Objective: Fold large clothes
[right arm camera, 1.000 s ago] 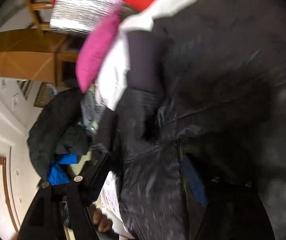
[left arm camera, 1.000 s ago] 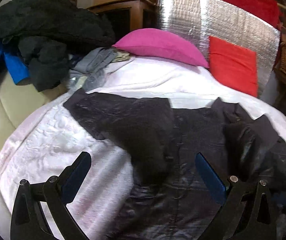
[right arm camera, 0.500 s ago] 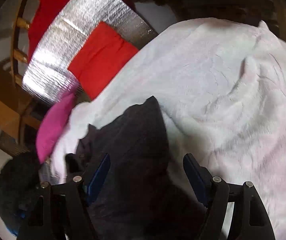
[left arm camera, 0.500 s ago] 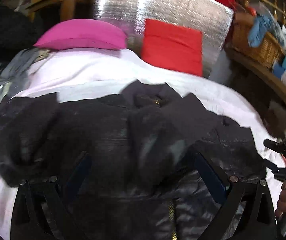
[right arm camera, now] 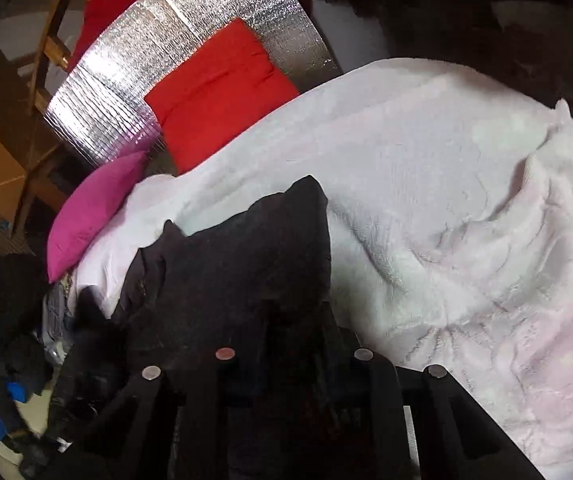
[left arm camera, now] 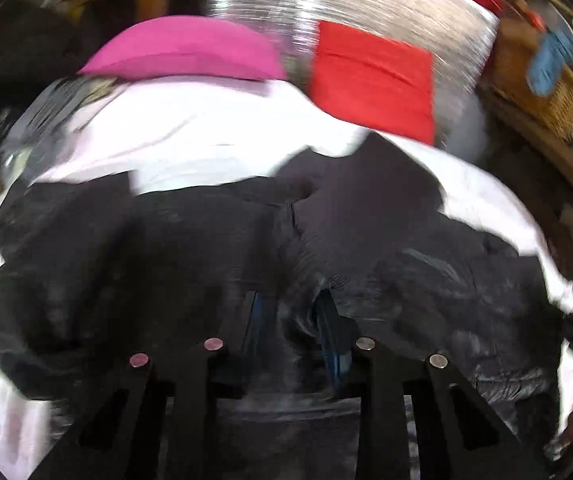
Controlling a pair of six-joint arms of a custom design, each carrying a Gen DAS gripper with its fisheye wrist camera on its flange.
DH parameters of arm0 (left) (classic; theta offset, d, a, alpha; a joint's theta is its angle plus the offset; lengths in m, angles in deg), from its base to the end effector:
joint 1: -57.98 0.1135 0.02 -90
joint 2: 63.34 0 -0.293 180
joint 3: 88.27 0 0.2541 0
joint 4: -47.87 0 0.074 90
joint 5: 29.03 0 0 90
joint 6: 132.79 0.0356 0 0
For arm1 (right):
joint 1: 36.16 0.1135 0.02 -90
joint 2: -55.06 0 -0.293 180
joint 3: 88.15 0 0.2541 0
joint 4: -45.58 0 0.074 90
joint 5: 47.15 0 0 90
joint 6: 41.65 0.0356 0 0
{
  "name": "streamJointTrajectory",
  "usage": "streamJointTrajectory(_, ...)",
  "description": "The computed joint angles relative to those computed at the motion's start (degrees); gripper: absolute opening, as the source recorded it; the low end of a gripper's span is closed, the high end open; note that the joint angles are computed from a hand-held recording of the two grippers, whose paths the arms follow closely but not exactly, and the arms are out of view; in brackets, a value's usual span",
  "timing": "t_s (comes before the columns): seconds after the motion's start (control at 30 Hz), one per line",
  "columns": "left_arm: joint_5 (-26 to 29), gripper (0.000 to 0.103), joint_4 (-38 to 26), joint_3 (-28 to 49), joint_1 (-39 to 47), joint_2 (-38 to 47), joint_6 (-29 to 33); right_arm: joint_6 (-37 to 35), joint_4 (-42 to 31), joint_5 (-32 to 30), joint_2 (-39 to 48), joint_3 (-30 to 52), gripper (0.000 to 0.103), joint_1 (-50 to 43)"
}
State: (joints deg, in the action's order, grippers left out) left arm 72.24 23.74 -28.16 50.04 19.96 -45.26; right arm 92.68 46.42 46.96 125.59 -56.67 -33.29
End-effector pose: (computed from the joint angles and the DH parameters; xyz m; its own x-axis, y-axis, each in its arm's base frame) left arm 0.2894 -0.0474 0.2244 -0.7389 0.0604 -0.6711 0.2351 0.9565 -0.1728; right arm 0.2056 0.0078 0.1619 -0.4375 0.6759 -0.5930 0.4362 0.7363 0.5174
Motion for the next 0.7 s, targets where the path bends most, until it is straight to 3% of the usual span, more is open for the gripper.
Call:
streamJointTrajectory(0.07,1.8,0.035,-3.0,0.6,6.2,-1.4,2.1,-0.1,-1.9,1.6,2.8,1.5,0.025,0.5)
streamJointTrajectory(0.13,3.0,0.074,-4.9,1.0,10.9,-1.8,5.0,0.7,-3.5,0.7,3.8,2.2,0.025,0.0)
streamJointTrajectory(0.17,4.2,0.077,-5.8,1.3,13.7,-2.0,6.1,1.0,-3.8,-0.1,2.5,1.8,0.025,-0.4)
streamJointTrajectory(0.27,11.5,0.078,-8.3,2.7,21.7,-1.6,9.3,1.5,-8.9,1.0,-4.8,1.5,0.027,0.0)
streamJointTrajectory(0.43,12.2,0.078,-7.3,6.8,27.9,1.0,9.7,3.4,-12.7,6.7,-9.9,2.1,0.038,5.1)
streamJointTrajectory(0.47,11.5,0.078,-6.6,7.4,29.4,1.5,9.2,3.8,-12.8,9.0,-10.8,2.0,0.046,7.3)
streamJointTrajectory(0.5,11.2,0.078,-5.9,8.5,32.0,2.5,8.6,4.1,-12.7,11.0,-11.1,2.3,0.067,9.6)
streamJointTrajectory(0.53,12.0,0.079,-5.8,9.7,34.1,3.6,7.9,4.1,-12.5,12.9,-12.1,2.0,0.072,11.7)
streamJointTrajectory(0.63,14.5,0.082,-6.7,15.1,39.2,9.2,4.0,2.8,-10.0,24.1,-13.9,2.1,0.073,22.4)
streamJointTrajectory(0.7,15.1,0.083,-7.0,18.7,41.0,14.2,0.0,1.2,-8.1,27.0,-10.8,3.7,0.072,26.5)
